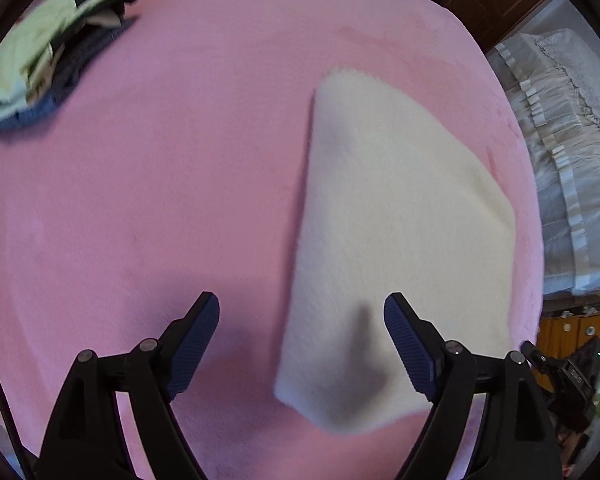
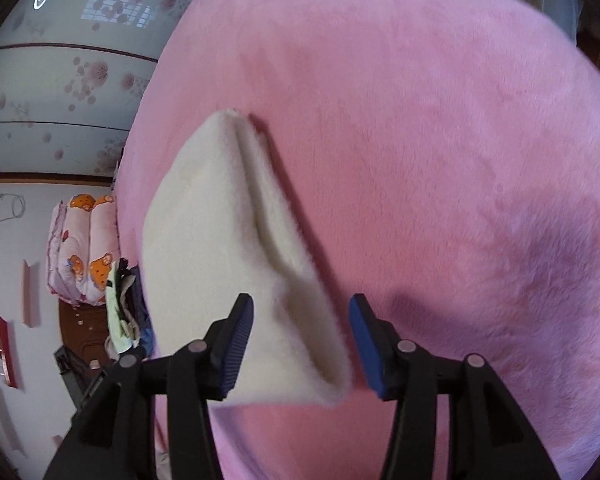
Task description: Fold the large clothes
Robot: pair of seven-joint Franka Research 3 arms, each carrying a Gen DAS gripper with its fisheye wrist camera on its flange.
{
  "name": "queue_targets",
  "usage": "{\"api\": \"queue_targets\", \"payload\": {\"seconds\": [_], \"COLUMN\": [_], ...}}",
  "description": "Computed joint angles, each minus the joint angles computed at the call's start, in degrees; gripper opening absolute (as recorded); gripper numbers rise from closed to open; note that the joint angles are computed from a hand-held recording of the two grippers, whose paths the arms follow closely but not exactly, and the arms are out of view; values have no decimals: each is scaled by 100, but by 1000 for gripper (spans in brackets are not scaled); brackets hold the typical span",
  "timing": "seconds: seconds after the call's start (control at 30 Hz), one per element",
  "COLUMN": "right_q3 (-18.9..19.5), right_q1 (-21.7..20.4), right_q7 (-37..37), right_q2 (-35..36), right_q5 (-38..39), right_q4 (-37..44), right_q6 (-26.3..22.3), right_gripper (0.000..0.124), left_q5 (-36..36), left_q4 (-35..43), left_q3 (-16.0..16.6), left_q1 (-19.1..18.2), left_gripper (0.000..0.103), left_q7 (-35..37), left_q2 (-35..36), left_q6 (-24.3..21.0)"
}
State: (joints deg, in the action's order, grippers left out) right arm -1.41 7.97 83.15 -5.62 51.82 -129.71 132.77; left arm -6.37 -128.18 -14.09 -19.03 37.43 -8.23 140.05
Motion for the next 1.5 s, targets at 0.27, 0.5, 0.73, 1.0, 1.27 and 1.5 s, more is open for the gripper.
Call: {"api": "queue_targets", "payload": {"seconds": [0.27, 0.5, 0.73, 1.0, 1.27, 1.5], "right_q3": [41, 144, 327, 504, 606, 579], "right_q1": [-12, -148, -385, -396, -252, -42], "right_q7": [-309, -1074, -1275, -1118, -990, -261], "right_q2": [430, 1259, 2055, 2259, 2382, 1991], "right_q5": [111, 766, 831, 1080, 878, 591], "right_q4": [194, 738, 1598, 1780, 2022, 1722], "right_q6": [-596, -1246, -1969, -1784, -1648, -1115], "right_gripper": [69, 82, 86, 95, 97, 96], "left_q5": [-1376, -2445, -2901, -3376, -3871, -2696], "left_q4": [-318, -263, -20, 58, 56, 89], "left_q3": [115, 96, -23, -134, -144, -203], "left_q1": [-290, -282, -122, 90, 168, 53], "left_gripper": [96, 99, 102, 103, 103, 103], "left_q7": [1034, 2259, 3095, 3796, 4384, 2889], "left_q2": [55, 379, 746, 907, 1003, 811], "left_q6": [140, 296, 285, 124, 37, 20]}}
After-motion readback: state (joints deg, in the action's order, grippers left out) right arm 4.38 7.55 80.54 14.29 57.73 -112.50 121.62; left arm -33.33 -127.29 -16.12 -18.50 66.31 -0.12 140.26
